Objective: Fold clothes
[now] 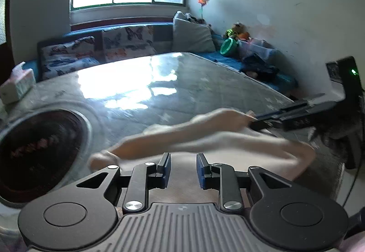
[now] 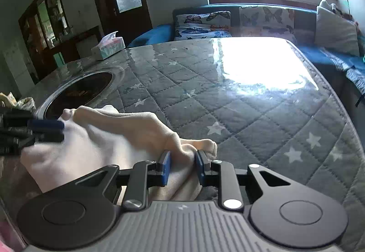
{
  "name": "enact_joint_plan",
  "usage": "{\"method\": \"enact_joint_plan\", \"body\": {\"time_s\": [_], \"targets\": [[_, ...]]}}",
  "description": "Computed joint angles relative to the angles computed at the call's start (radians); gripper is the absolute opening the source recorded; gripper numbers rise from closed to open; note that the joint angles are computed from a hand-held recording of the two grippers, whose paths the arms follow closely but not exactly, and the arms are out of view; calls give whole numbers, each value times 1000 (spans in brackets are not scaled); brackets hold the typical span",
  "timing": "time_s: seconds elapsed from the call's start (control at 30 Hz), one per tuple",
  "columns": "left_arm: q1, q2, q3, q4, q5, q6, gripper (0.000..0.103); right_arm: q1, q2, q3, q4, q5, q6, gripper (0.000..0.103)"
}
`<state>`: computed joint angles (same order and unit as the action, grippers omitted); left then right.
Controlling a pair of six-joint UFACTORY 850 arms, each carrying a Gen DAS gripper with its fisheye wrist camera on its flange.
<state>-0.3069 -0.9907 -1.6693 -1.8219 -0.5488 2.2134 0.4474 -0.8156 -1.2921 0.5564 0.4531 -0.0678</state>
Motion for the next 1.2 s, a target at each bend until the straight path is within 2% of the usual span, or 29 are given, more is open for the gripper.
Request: {"method": "enact_joint_plan", "body": {"time_s": [0.07, 0.27, 0.37, 0.5, 0.53, 0.63, 0.73, 0.87, 1.0, 1.1, 1.2], "targets": [[-5, 4, 14, -8, 12, 9, 27, 8, -1, -1, 49, 18, -47, 7], [-3, -11, 1, 12, 22, -6, 28, 52, 22, -3, 330, 84, -372, 4], [0, -20, -10, 25, 16, -15, 30, 48, -8, -32, 380, 60, -405, 4], [3, -26, -30, 86, 13, -94, 31, 33, -11, -27, 298, 47, -307, 8], [5, -25, -36, 107, 10, -122, 31, 33, -1, -19, 289, 53, -297, 11], [11, -35, -74, 144, -19, -184, 30, 32, 23, -9, 236, 54, -261, 12], [4, -67, -147, 193, -23, -281, 29, 22, 21, -34, 102, 23, -162, 12], [-6, -142, -282, 288, -12, -434, 28, 10, -45, -152, -41, -67, -97, 12], [-8, -220, -413, 423, -8, -610, 27, 8, -126, -283, -40, -157, -153, 12], [-9, -250, -458, 446, 6, -645, 27, 2, -162, -334, 28, -196, -222, 12], [-7, -268, -485, 453, 3, -672, 29, -5, -173, -347, 20, -211, -205, 10]]}}
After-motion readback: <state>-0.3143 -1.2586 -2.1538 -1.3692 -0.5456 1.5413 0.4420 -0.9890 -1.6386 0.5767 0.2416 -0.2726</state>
